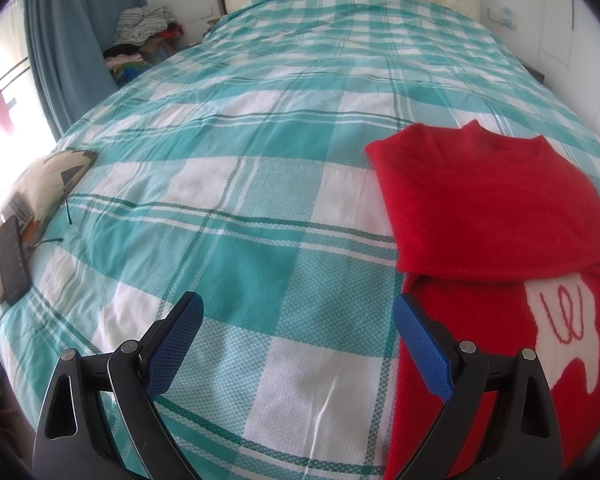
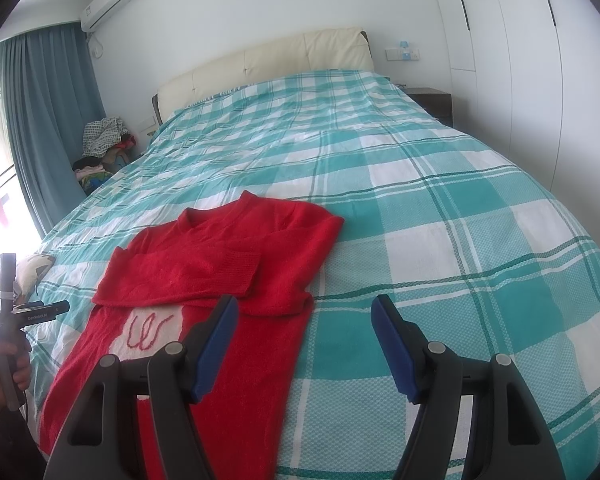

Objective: Fold small clothes

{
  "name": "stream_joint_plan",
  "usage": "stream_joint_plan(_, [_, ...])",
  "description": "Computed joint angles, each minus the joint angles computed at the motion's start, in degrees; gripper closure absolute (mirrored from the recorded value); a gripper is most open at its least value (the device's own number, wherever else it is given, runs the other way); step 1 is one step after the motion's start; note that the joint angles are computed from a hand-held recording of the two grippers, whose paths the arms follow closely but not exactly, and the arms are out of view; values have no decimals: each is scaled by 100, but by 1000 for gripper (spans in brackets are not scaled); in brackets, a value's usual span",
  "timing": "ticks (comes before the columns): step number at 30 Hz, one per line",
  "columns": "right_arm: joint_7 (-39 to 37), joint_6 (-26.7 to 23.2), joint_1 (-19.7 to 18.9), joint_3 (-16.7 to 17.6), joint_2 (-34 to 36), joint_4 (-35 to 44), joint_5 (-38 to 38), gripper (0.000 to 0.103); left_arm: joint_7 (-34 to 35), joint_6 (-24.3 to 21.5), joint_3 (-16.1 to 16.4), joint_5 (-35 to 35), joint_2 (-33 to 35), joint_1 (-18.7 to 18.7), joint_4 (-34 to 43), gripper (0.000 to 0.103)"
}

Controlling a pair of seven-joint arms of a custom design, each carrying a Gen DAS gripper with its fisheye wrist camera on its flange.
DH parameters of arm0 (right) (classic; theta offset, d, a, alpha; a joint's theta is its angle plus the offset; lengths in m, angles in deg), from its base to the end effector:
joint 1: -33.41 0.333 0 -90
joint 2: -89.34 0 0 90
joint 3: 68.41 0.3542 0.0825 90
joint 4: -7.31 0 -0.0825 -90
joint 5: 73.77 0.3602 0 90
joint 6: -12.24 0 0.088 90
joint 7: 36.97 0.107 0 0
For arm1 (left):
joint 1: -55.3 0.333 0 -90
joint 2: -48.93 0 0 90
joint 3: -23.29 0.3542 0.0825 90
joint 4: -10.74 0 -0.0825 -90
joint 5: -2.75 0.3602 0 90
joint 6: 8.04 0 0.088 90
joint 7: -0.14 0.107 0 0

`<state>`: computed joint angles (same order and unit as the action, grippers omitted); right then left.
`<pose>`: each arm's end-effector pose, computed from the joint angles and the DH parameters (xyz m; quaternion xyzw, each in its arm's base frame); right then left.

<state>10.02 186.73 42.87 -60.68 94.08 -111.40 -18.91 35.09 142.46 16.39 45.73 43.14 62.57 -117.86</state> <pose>0.5714 0.1081 0.5229 -0.6705 0.5892 -0.1939 0.4072 0.5182 -0.0148 0.5080 -0.7818 0.5236 -0.1323 0.3117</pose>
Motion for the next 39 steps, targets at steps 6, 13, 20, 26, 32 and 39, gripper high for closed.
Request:
stream_joint_plan(6, [-24, 1, -11, 10, 9, 7, 16, 34, -2, -2, 2, 3, -1, -1, 1, 6])
stream_joint_plan(13, [-49, 10, -16, 16, 11, 7, 38, 34, -6, -13, -2, 9, 4, -5, 7, 6])
stream_joint_plan(20, [-51, 14, -16, 17, 12, 3, 41, 34, -7, -18, 1, 11, 5, -10, 9, 6])
stream_joint_plan(26, [-49, 9, -15, 14, 11, 2, 35, 34, 1, -29, -2, 1, 11, -17, 18, 6])
stream_joint_plan(32, [-69, 13, -23, 18, 17, 2, 44, 34, 79, -44, 0, -15, 19, -42, -6, 6])
stream_joint_plan(39, [-105, 119, -65, 37, 27, -15, 51, 34, 152, -20, 20, -75, -83, 14, -133, 6])
